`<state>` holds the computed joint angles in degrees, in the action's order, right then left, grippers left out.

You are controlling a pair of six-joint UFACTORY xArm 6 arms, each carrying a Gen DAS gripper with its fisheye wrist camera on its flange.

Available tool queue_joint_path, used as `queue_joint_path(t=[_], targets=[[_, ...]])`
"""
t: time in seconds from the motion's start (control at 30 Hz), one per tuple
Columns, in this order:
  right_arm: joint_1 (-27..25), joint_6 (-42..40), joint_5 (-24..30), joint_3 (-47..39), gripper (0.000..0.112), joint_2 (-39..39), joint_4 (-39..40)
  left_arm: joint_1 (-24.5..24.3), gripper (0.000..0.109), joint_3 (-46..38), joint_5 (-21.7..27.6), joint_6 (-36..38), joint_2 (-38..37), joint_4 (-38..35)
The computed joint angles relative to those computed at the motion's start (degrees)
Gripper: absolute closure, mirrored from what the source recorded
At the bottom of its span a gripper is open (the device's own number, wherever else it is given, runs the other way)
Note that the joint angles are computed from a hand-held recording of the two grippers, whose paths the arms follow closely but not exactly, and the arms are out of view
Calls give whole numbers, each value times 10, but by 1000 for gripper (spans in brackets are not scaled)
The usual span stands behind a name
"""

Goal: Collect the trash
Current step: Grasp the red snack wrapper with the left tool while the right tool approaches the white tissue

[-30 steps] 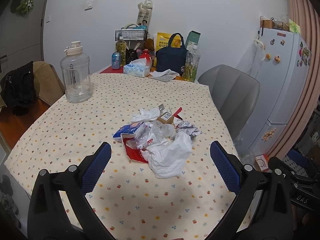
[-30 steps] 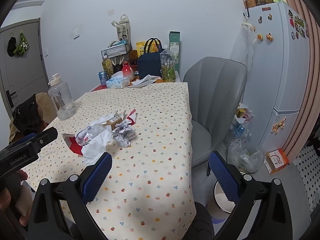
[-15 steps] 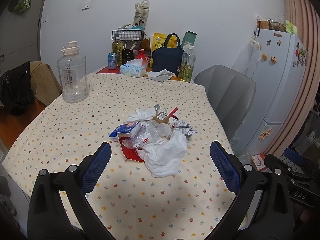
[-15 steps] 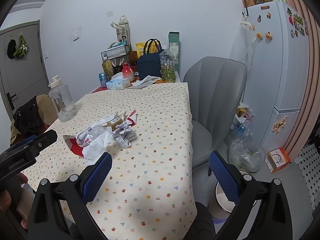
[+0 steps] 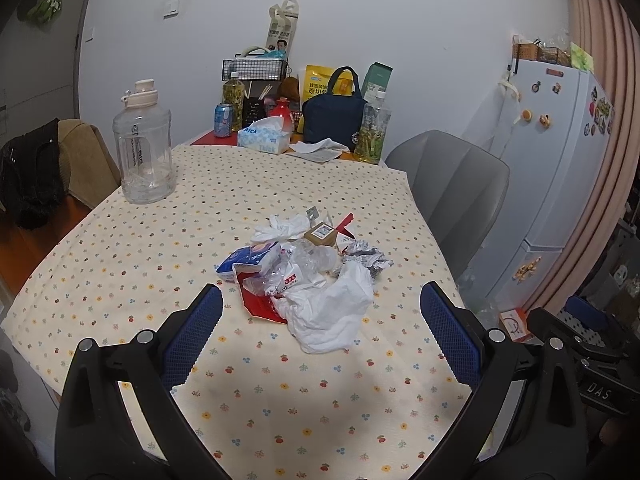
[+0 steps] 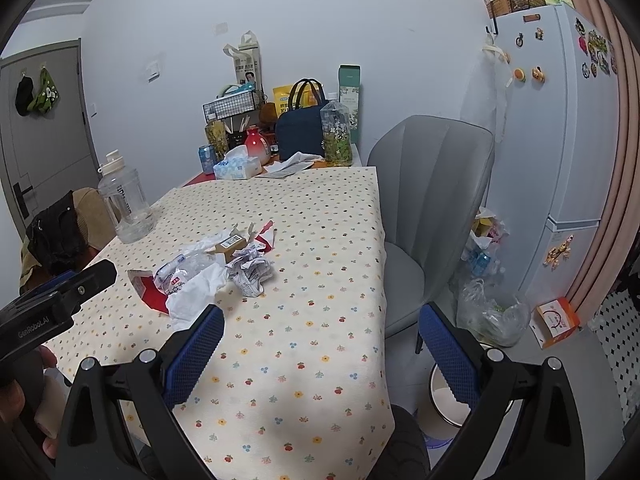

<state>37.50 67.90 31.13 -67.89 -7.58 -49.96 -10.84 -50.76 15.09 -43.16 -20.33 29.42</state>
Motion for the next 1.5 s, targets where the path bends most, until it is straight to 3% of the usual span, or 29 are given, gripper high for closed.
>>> queue_joint_path(t=[0.53,1.0,1.5], targets=[[-7,-1,-7,6,17,-5,6,3,10,7,-14,-22,-7,17],[-16,-32,-43,-14,17,33,33,31,10,18,-36,58,19,-97],[-34,-103,-103,-33,17,94,121,61,14,-8,-24,96,103,-163]])
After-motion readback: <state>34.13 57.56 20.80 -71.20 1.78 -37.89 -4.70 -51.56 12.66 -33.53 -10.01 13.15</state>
